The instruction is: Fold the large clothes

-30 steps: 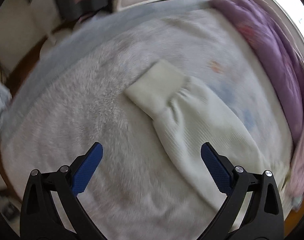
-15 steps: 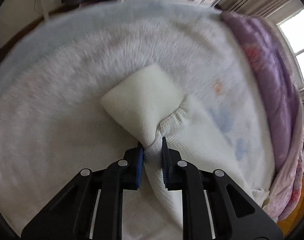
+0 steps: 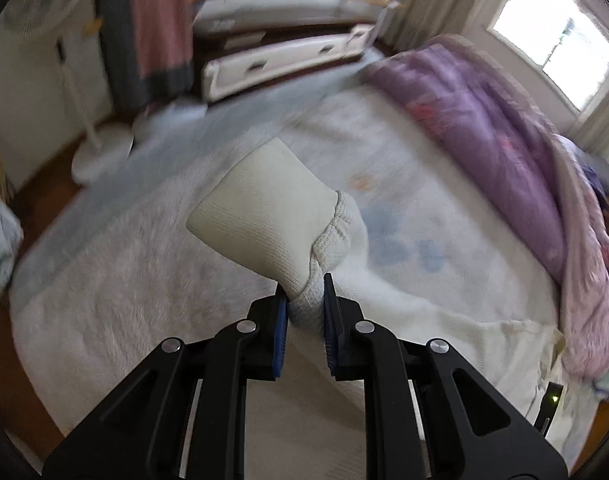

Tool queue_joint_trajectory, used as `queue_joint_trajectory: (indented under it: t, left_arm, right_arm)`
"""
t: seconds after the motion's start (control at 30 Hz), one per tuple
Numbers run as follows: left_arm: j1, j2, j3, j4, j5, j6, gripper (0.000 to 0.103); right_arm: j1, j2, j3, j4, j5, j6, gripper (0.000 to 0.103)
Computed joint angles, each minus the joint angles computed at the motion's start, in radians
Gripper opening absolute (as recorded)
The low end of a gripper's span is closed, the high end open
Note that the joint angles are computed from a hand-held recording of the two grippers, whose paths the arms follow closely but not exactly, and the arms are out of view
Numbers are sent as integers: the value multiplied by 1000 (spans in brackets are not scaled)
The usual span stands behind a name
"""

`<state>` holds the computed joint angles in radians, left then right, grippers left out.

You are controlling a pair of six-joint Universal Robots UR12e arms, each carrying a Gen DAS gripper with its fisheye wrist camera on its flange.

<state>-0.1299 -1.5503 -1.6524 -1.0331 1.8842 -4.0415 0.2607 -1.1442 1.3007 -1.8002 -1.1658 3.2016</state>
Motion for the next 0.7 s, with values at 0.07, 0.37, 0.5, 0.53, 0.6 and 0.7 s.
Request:
queue_joint_trajectory:
  t: [0.07, 0.37, 0.5, 0.53, 0.6, 0.7]
  left_arm:
    - [-58, -29, 67, 14, 62, 31, 15]
    - [-301, -304, 436, 37, 141, 160, 15]
    - [-371, -455, 613, 7, 66, 171, 15]
    - [-384, -491, 658, -10, 49, 169, 15]
    - [-413, -575, 761, -54, 17, 169, 15]
    - [-456, -698, 916, -154, -16, 178, 15]
  right_arm:
    - [-35, -49, 48, -58, 41, -13, 1]
    - [-271, -287, 255, -244, 18, -47, 1]
    - [-406, -351, 295, -259, -36, -61, 1]
    - [-438, -360, 295, -258, -41, -60, 2]
    - [-483, -375, 306, -271, -73, -52, 5]
    - [-578, -398, 333, -293, -94, -43, 5]
